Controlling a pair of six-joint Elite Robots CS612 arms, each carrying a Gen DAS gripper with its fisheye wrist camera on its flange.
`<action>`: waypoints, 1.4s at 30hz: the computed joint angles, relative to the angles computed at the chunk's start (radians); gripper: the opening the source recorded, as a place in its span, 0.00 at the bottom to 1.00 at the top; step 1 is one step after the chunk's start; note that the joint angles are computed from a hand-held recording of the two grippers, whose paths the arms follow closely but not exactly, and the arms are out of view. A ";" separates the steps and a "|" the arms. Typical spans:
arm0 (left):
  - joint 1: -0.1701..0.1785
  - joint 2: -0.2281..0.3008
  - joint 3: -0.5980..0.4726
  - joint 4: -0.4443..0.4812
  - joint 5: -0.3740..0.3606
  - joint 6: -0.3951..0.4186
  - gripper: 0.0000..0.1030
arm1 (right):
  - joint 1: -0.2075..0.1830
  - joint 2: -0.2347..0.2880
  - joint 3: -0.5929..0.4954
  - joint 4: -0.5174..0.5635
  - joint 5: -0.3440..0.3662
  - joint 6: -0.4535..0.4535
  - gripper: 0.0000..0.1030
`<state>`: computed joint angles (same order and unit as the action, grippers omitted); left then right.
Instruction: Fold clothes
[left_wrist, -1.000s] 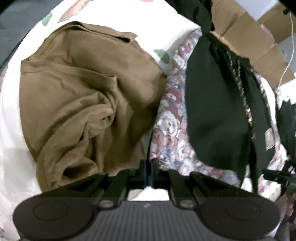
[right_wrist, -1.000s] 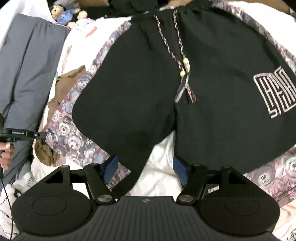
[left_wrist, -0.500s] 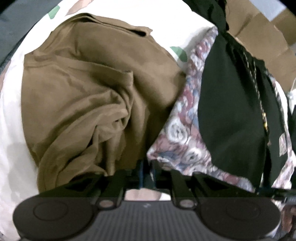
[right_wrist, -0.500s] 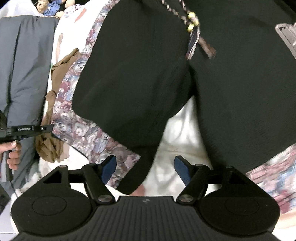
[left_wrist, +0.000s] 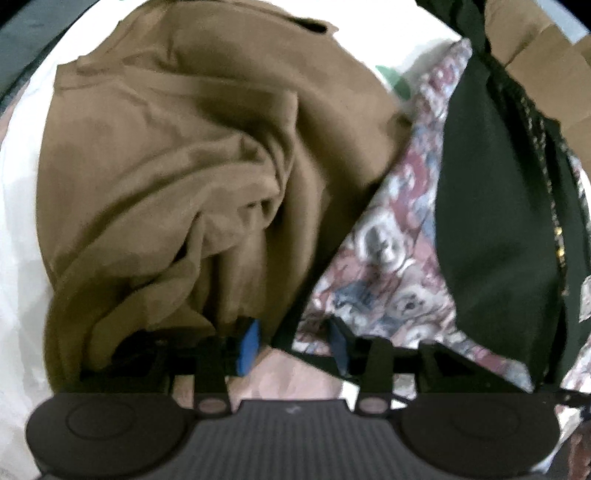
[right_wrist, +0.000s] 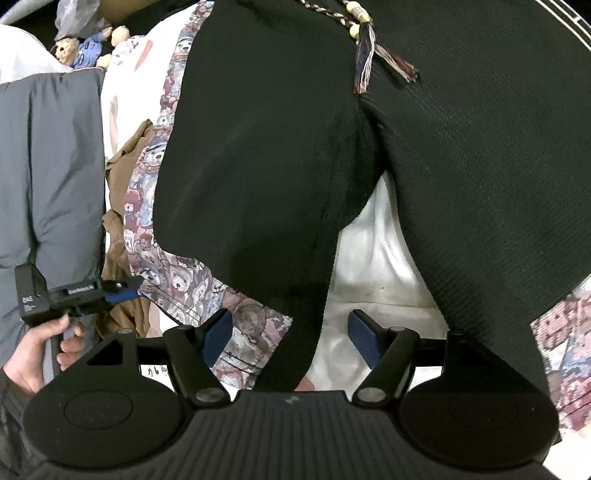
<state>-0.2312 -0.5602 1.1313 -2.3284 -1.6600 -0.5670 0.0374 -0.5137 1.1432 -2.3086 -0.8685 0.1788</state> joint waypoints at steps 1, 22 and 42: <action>-0.002 -0.001 0.005 -0.004 0.008 0.004 0.43 | 0.001 0.001 -0.001 0.002 0.000 -0.013 0.61; 0.027 -0.075 0.045 0.062 -0.035 0.084 0.09 | -0.024 -0.033 0.016 0.098 0.029 -0.192 0.06; 0.026 -0.069 0.087 -0.033 -0.034 0.048 0.09 | -0.015 -0.009 0.008 0.162 0.079 -0.133 0.06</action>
<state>-0.2048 -0.6288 1.2179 -2.3611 -1.6937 -0.5194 0.0227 -0.5230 1.1510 -2.1463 -0.7897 0.0454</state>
